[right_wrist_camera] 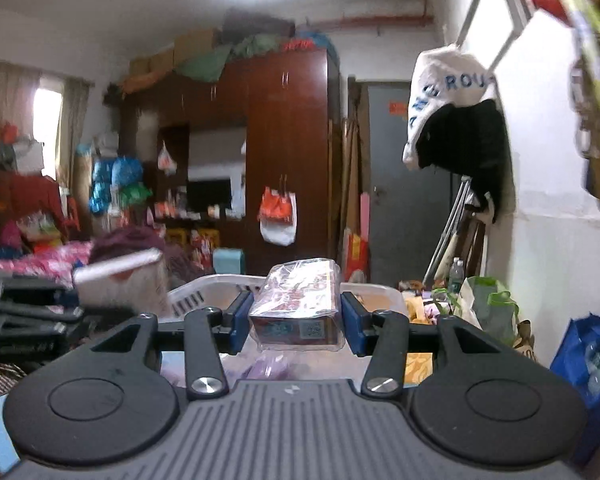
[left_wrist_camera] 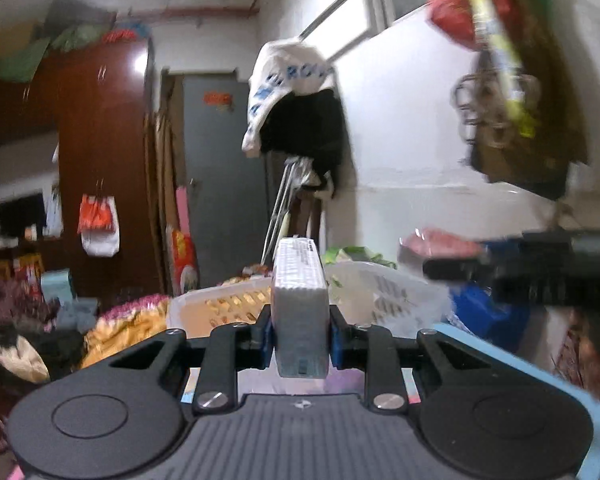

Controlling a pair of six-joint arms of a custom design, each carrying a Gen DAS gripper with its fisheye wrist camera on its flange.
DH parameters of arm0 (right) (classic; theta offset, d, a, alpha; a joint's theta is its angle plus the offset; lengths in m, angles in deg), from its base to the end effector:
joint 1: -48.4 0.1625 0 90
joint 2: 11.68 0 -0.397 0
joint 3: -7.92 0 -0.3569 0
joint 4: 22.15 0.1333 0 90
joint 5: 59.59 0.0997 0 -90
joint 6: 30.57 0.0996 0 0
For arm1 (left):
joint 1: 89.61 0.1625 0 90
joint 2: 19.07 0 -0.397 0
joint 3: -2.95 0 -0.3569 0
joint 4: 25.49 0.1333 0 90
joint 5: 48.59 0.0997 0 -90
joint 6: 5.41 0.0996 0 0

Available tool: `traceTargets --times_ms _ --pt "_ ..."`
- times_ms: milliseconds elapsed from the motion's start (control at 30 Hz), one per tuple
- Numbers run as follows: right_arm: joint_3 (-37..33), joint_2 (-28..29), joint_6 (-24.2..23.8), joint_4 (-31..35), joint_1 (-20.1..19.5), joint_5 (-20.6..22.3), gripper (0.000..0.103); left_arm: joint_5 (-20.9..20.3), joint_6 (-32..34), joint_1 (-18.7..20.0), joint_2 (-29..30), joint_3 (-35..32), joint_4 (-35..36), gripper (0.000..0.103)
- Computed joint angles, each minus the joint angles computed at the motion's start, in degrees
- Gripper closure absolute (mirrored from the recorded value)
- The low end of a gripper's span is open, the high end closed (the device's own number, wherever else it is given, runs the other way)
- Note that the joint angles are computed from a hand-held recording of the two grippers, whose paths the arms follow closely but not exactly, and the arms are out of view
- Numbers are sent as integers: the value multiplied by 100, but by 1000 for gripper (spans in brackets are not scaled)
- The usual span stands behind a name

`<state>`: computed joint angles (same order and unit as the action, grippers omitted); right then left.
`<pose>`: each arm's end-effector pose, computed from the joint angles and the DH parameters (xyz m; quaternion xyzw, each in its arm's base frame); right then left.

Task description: Organize objects

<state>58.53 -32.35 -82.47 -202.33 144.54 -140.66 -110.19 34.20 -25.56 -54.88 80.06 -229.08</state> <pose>0.2351 -0.7950 0.1622 0.4525 -0.7351 0.4871 0.1325 -0.1455 -0.7120 0.2276 0.3022 0.7365 -0.5442 0.2647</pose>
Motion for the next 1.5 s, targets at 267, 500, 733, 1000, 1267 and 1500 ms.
traceTargets --times_ms 267,500,733,1000,1267,1500 --pt "-1651 917 89 837 109 -563 0 -120 -550 288 469 -1051 629 23" --pt "1636 -807 714 -396 -500 725 0 -507 -489 276 -390 1441 -922 6" --pt "3640 -1475 263 -1171 -1145 1272 0 -582 -441 353 -488 2618 -1891 6" --pt "3855 -1404 -807 -639 -935 998 30 -416 -250 380 -466 2768 -2276 6" --pt "3904 -1447 -759 -1082 -1003 942 56 -381 -208 347 -355 2745 -1959 6" --pt "3769 -1478 -330 -1405 -1115 1157 55 -153 207 138 -29 2646 -1865 6"
